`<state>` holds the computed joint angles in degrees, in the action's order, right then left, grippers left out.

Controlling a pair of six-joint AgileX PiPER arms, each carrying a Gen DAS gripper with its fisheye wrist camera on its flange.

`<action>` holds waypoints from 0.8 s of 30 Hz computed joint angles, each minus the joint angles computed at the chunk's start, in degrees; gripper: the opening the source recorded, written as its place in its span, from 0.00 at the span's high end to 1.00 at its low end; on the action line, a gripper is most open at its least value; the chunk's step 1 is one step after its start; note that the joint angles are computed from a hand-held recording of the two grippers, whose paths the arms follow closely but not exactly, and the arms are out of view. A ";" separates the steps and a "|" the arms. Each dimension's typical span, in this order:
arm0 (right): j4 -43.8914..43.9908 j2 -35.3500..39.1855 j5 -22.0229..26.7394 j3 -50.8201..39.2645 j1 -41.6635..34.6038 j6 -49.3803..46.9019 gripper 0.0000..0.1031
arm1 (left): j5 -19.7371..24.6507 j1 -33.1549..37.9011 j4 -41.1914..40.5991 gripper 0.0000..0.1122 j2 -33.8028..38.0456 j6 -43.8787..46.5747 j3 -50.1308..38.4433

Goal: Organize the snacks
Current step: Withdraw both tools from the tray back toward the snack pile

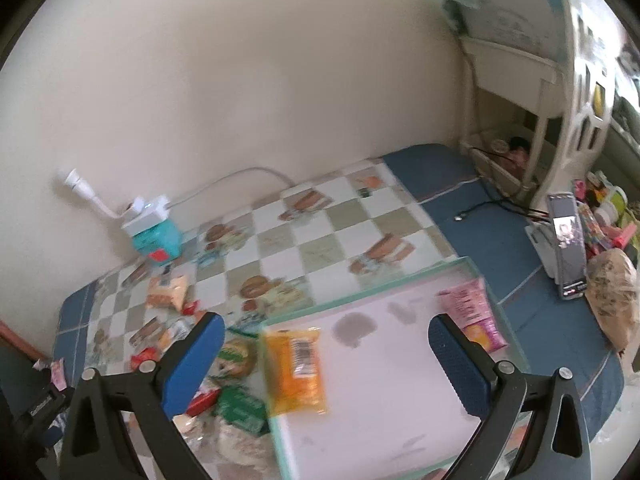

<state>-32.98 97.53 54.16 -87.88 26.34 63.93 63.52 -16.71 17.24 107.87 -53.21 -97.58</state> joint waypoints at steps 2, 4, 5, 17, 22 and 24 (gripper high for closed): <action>0.13 0.65 -0.14 -1.21 1.41 -0.25 0.00 | -1.29 1.30 0.11 0.14 -1.68 -0.67 2.99; 0.85 2.08 0.64 -3.53 3.14 -1.03 0.00 | -2.32 2.11 0.32 0.14 -2.98 -0.93 5.35; 0.75 3.01 1.44 -4.90 4.18 -1.15 0.00 | -2.66 2.42 0.59 0.14 -3.60 -1.13 6.49; 0.82 9.20 5.37 -12.33 9.55 -3.29 0.00 | -3.97 5.05 -0.37 0.14 -4.38 -0.53 10.07; 4.65 11.77 6.84 -13.74 7.89 -5.51 0.00 | -3.60 5.03 -1.55 0.14 -2.82 0.96 9.10; 5.96 12.88 7.39 -14.16 7.25 -6.60 0.00 | -3.52 4.69 -1.69 0.14 -2.04 1.26 8.58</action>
